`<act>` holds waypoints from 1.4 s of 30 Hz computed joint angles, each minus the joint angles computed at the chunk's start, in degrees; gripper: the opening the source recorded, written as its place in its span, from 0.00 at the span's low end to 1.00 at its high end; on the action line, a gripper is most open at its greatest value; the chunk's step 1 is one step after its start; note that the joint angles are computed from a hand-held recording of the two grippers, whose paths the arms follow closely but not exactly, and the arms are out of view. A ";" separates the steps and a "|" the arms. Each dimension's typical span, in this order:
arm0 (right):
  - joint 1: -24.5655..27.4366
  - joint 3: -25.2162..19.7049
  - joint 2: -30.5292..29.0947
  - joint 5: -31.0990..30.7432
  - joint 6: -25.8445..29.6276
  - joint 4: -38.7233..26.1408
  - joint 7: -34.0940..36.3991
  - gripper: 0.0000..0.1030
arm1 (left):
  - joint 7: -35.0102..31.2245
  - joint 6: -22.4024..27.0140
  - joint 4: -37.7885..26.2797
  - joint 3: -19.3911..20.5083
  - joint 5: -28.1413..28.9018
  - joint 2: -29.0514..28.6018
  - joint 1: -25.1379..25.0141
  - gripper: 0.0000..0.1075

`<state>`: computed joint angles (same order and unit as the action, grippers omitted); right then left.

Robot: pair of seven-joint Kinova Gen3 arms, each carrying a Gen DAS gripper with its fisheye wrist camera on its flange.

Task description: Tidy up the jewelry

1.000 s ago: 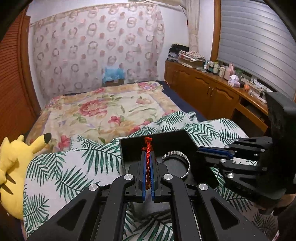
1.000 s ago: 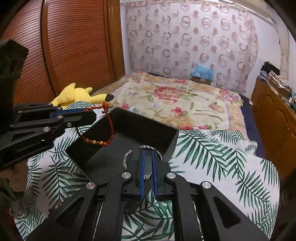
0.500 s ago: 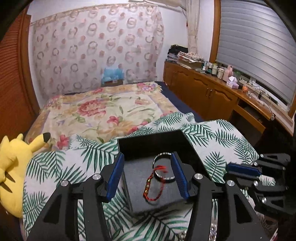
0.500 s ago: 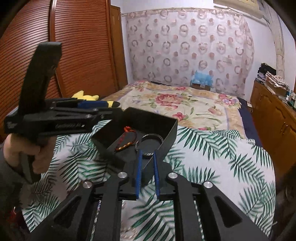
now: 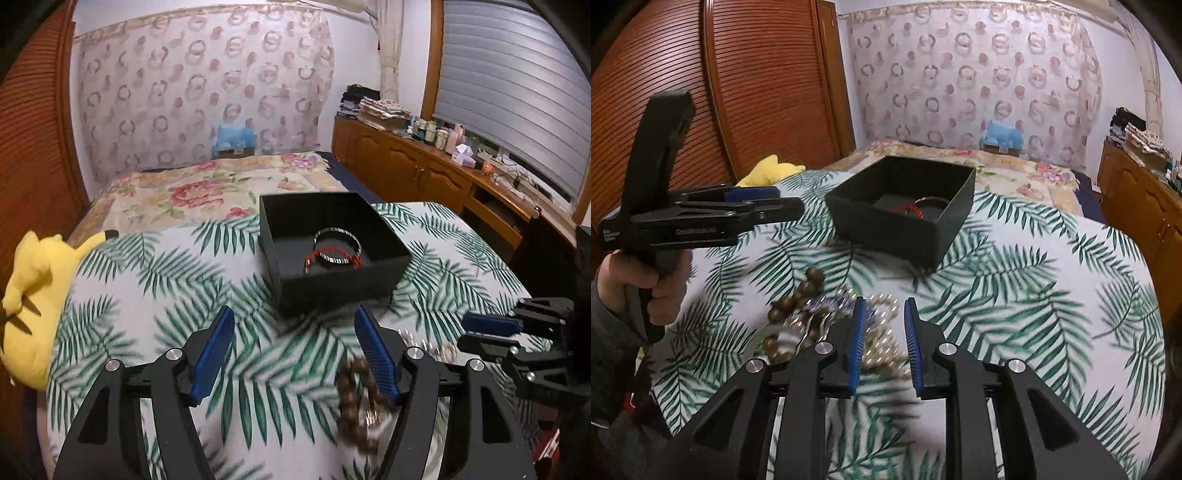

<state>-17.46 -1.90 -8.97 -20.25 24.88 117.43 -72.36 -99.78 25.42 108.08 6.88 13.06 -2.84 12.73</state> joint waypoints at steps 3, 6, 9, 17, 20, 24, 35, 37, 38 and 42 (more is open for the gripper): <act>-0.20 -0.84 -0.03 0.44 -0.14 0.56 -1.21 0.37 | -1.40 -0.45 2.41 2.30 1.47 -2.10 -2.75 0.62; -0.38 -1.54 0.27 1.21 0.11 0.31 -2.29 0.45 | 1.82 -1.36 4.52 0.66 -1.46 -3.80 -0.36 0.65; -0.38 -2.80 0.90 3.22 0.26 -0.37 -3.85 0.51 | 5.63 -1.64 5.82 1.65 -5.23 -4.83 -0.52 0.68; -0.35 -5.83 3.89 10.60 2.46 -3.91 -10.30 0.70 | 13.11 -1.58 8.46 2.76 -12.47 -6.24 -1.04 0.76; -0.60 -6.08 5.68 12.43 4.02 -5.75 -12.13 0.72 | 13.19 -1.49 9.01 2.40 -12.56 -6.41 -0.83 0.76; -1.11 -6.56 7.51 15.08 4.75 -7.28 -15.00 0.73 | 12.79 -1.53 9.37 1.85 -12.10 -6.28 -0.50 0.76; -0.80 -5.82 9.53 12.45 5.73 -8.58 -13.63 0.67 | 12.47 -1.22 9.40 2.10 -11.83 -5.92 -0.06 0.76; -0.58 -5.77 9.46 11.63 5.26 -8.24 -12.76 0.64 | 12.62 -1.11 9.32 2.24 -12.03 -5.89 -0.04 0.76; -0.54 -5.78 9.26 11.69 5.02 -8.07 -12.70 0.59 | 12.69 -1.10 9.26 2.29 -12.11 -5.86 -0.03 0.76; -0.41 -5.73 8.41 11.43 4.43 -7.21 -12.45 0.56 | 13.14 -0.89 9.04 2.60 -12.51 -5.78 0.06 0.76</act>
